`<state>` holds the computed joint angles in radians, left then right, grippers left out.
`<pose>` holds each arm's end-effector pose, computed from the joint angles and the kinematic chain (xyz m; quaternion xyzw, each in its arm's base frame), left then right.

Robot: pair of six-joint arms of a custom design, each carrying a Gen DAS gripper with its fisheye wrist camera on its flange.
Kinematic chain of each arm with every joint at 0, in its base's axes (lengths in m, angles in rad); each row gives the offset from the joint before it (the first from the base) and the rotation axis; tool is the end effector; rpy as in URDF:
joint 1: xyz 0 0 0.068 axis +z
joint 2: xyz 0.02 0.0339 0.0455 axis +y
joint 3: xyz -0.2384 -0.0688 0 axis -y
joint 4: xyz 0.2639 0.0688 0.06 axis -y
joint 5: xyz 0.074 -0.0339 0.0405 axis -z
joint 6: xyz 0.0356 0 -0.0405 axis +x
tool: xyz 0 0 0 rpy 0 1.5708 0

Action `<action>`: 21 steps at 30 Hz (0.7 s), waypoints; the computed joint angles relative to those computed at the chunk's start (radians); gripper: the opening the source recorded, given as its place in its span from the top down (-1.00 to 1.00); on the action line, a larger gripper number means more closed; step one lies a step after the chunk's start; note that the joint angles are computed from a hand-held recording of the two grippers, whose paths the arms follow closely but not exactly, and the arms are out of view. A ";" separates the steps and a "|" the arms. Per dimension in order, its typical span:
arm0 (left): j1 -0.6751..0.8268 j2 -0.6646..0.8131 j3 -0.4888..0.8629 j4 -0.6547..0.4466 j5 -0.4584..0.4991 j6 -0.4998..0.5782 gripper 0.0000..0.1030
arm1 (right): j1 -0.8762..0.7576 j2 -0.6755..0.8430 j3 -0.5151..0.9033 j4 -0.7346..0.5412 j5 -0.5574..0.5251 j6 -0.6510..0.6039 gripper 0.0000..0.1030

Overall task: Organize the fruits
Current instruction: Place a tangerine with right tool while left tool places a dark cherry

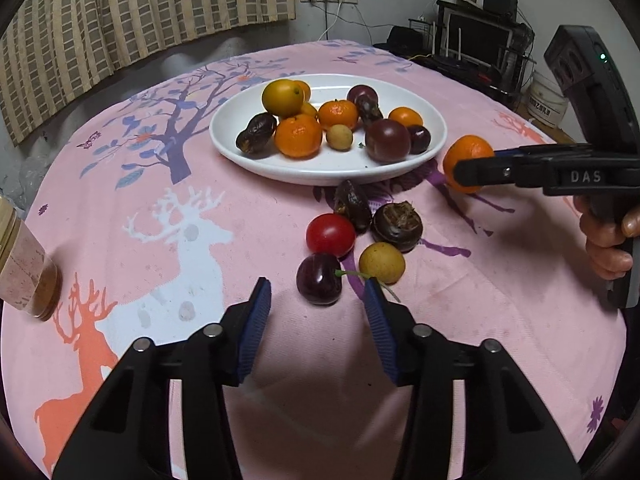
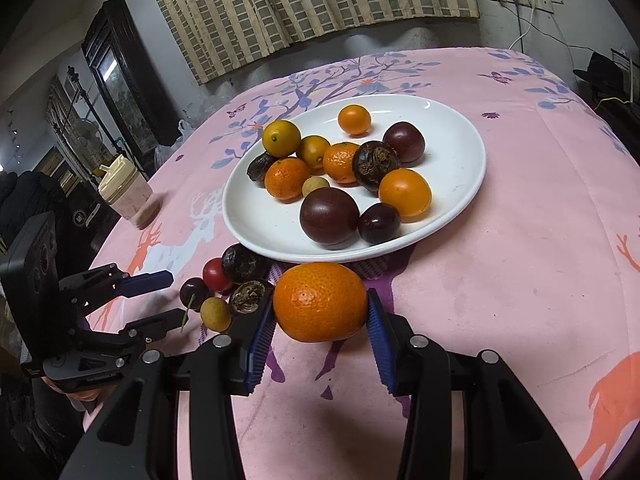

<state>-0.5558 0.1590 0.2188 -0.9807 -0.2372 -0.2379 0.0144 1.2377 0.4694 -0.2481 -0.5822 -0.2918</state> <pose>0.0980 -0.0510 0.1404 0.1116 0.9351 -0.0191 0.3357 0.2278 0.0229 0.1104 -0.2181 0.8986 0.2372 0.2978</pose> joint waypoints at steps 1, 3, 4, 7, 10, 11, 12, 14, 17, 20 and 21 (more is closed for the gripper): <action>0.009 0.016 -0.002 0.014 0.008 0.004 0.20 | 0.000 -0.001 0.000 0.000 0.000 0.001 0.13; 0.017 0.053 -0.001 0.044 0.002 0.008 0.25 | 0.001 -0.005 -0.002 0.001 0.000 0.001 0.13; 0.022 0.080 0.000 0.066 0.001 0.013 0.25 | 0.001 -0.006 -0.002 0.002 0.000 0.000 0.13; 0.048 0.158 0.003 0.127 0.025 0.029 0.27 | 0.000 -0.007 -0.003 0.001 0.000 -0.001 0.13; 0.055 0.221 0.004 0.171 0.033 0.036 0.34 | 0.000 -0.010 -0.005 0.003 0.002 0.003 0.13; 0.054 0.219 0.003 0.173 0.035 0.034 0.37 | 0.001 -0.011 -0.006 0.005 0.003 0.004 0.13; 0.055 0.215 0.002 0.173 0.039 0.035 0.42 | 0.002 -0.013 -0.008 0.007 0.004 0.005 0.13; 0.060 0.210 -0.001 0.171 0.046 0.037 0.47 | 0.001 -0.011 -0.007 0.006 0.003 0.004 0.13; 0.036 0.198 -0.002 0.157 0.023 0.020 0.47 | 0.000 -0.012 -0.007 0.006 0.000 0.004 0.13; 0.037 0.120 -0.004 0.098 0.032 -0.004 0.48 | -0.006 -0.030 -0.016 0.003 -0.020 -0.009 0.13; 0.035 0.082 -0.002 0.072 0.033 -0.016 0.48 | -0.009 -0.055 -0.028 0.004 -0.038 -0.016 0.13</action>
<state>-0.5210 0.2410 0.2165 -0.9086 -0.2045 -0.2536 0.0049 1.1824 0.4416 -0.2440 -0.6204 -0.3074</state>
